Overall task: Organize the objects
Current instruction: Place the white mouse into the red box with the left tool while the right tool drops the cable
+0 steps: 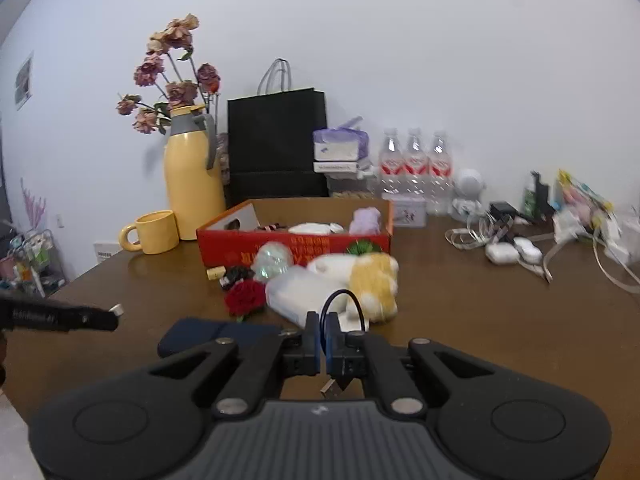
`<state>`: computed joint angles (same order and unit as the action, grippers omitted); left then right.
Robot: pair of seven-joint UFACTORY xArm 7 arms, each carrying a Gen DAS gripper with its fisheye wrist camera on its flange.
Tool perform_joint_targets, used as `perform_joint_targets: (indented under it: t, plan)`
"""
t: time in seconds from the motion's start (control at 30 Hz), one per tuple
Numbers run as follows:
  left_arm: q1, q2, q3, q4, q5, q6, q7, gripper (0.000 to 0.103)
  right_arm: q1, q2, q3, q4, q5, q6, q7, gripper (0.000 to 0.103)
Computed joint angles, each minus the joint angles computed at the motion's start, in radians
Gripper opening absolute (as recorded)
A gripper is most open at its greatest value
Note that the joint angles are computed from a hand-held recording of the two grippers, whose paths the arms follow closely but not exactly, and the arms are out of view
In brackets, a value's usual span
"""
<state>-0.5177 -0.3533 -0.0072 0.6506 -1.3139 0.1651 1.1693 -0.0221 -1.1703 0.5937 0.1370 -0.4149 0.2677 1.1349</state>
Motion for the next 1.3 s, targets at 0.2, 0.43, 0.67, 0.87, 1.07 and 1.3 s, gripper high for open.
perform_joint_targets:
  t: [0.2, 0.43, 0.67, 0.87, 1.07, 1.3]
  plan:
    - [-0.015, 0.351, 0.057, 0.412, 0.129, -0.029, -0.018, 0.024, -0.331, 0.304, -0.012, 0.131, 0.219, -0.438, -0.450, 0.002]
    - [-0.002, 0.928, 0.176, 1.112, 0.841, 0.244, -0.710, 0.024, -0.576, 1.036, -0.032, 0.712, -0.162, -0.450, -0.422, 0.002]
    - [0.038, 1.226, 0.201, 1.534, 1.073, 0.447, -0.959, 0.030, -0.437, 1.662, -0.073, 1.334, -0.527, 0.004, -0.145, 0.017]
    - [0.056, 1.175, 0.133, 1.447, 1.148, 0.414, -0.972, 0.032, -0.411, 1.735, -0.083, 1.410, -0.755, 0.188, 0.099, 0.026]
    - [0.080, 1.020, 0.074, 1.241, 1.218, 0.340, -1.019, 0.045, -0.361, 1.664, -0.158, 1.359, -0.707, 0.150, 0.057, 0.032]
    - [0.207, 0.564, -0.098, 0.630, 1.209, -0.030, -0.942, 0.089, -0.117, 1.186, -0.486, 0.953, -0.819, -0.110, 0.299, 0.066]
